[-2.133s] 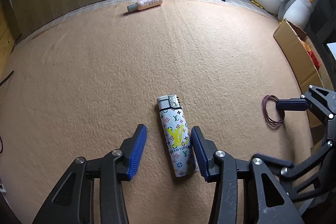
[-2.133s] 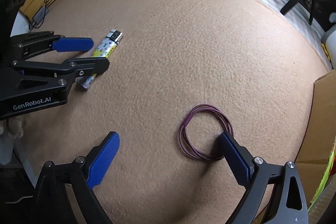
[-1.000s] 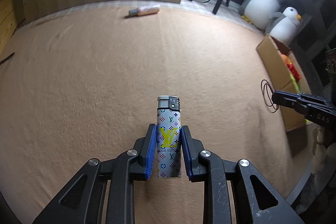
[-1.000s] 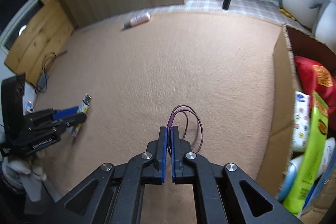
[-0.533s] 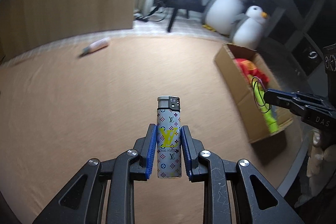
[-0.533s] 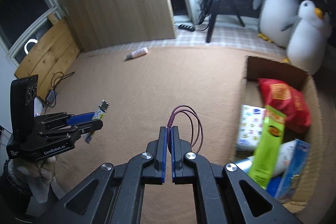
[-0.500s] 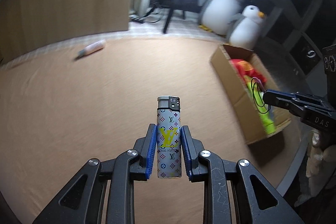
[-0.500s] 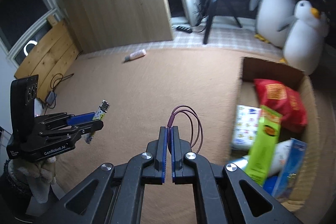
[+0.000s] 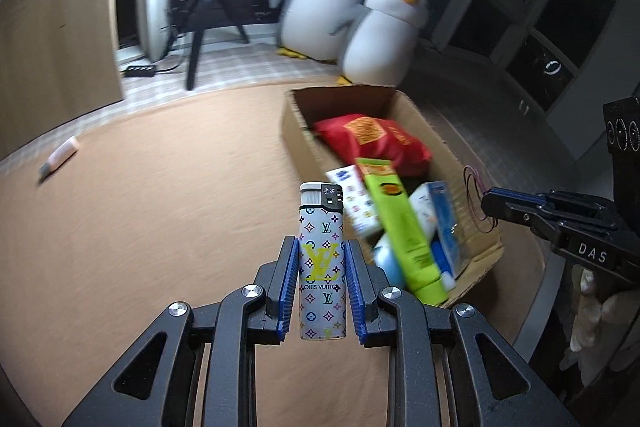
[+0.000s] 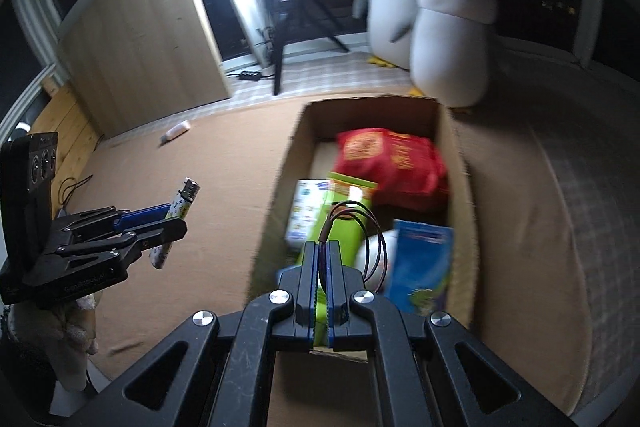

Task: Organize objects
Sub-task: 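Carry the lighter and cable into the box with both tools and release, then move the left tool to the pink-white bottle and close on it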

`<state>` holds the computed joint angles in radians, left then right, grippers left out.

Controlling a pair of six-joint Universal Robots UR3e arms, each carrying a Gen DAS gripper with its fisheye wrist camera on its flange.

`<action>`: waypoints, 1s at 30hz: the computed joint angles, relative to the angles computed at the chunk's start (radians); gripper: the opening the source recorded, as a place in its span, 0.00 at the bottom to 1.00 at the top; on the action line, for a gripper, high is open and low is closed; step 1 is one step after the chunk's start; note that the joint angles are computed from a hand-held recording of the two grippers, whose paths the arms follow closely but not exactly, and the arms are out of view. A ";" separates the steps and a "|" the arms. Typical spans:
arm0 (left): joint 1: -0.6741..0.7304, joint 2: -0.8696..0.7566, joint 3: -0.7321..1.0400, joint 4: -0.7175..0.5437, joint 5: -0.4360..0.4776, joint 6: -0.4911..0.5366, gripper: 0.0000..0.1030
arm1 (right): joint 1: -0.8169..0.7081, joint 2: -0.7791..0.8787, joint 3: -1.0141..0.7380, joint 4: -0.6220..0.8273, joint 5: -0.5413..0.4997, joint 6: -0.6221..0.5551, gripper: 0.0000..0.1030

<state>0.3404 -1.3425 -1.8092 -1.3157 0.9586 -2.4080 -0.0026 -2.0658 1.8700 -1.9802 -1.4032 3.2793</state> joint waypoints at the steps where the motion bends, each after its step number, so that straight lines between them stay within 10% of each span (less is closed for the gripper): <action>1: -0.024 -0.010 0.000 0.025 0.007 -0.023 0.24 | -0.030 -0.021 0.015 0.011 0.017 -0.016 0.03; 20: -0.288 -0.231 0.104 0.265 0.091 -0.293 0.32 | -0.267 -0.130 0.092 0.103 0.190 -0.208 0.05; 25: -0.266 -0.219 0.100 0.258 0.081 -0.289 0.43 | -0.305 -0.166 0.098 0.131 0.227 -0.218 0.53; 30: -0.227 -0.189 0.087 0.234 0.073 -0.263 0.43 | -0.308 -0.172 0.095 0.148 0.237 -0.203 0.53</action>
